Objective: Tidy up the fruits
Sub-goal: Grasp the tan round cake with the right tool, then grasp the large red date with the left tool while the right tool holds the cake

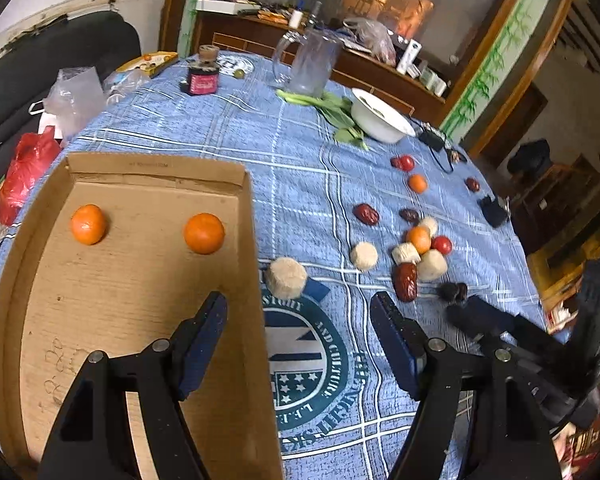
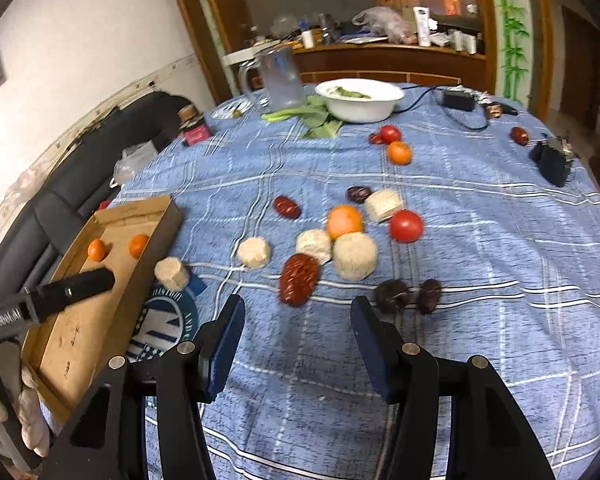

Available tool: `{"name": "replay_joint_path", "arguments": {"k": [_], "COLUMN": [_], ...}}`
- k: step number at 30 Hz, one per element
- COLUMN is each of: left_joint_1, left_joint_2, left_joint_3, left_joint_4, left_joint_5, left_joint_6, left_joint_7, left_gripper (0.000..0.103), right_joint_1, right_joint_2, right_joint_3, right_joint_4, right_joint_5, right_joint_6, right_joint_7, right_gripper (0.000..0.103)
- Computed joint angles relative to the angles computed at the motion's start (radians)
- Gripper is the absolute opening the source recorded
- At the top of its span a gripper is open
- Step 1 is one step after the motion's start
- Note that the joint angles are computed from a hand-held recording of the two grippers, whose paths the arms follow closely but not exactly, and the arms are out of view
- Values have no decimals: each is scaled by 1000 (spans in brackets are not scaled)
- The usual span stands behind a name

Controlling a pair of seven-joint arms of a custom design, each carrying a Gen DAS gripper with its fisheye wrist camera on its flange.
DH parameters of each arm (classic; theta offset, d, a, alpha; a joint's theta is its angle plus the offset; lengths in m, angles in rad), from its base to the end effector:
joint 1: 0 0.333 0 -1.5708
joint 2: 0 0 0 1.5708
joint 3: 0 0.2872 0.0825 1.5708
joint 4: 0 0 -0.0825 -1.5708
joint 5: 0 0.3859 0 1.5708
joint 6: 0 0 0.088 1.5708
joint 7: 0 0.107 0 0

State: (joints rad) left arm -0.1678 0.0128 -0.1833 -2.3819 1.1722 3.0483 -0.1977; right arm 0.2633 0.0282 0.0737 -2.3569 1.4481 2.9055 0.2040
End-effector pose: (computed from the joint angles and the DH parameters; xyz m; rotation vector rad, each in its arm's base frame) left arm 0.4533 -0.2422 0.3286 -2.1574 1.6252 -0.9196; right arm 0.4977 0.1108 0.3081 -1.9647 1.3775 -0.2600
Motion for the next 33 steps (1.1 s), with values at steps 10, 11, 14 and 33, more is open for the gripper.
{"name": "replay_joint_path", "arguments": {"k": [10, 11, 14, 33], "left_joint_1": [80, 88, 106, 3], "left_joint_2": [-92, -97, -106, 53], "left_joint_3": [15, 12, 8, -23], "left_joint_4": [-92, -96, -103, 14], "left_joint_5": [185, 195, 217, -111], "left_joint_6": [42, 44, 52, 56], "left_joint_7": [-225, -235, -254, 139], "left_gripper": [73, 73, 73, 73], "right_joint_1": [73, 76, 80, -42], "right_joint_2": [199, 214, 258, 31], "right_joint_3": [84, 91, 112, -3], "right_joint_4": [169, 181, 217, -71], "right_joint_5": [-199, -218, -265, -149], "right_joint_6": [-16, -6, 35, 83], "right_joint_7": [84, 93, 109, 16], "right_gripper": [60, 60, 59, 34]}}
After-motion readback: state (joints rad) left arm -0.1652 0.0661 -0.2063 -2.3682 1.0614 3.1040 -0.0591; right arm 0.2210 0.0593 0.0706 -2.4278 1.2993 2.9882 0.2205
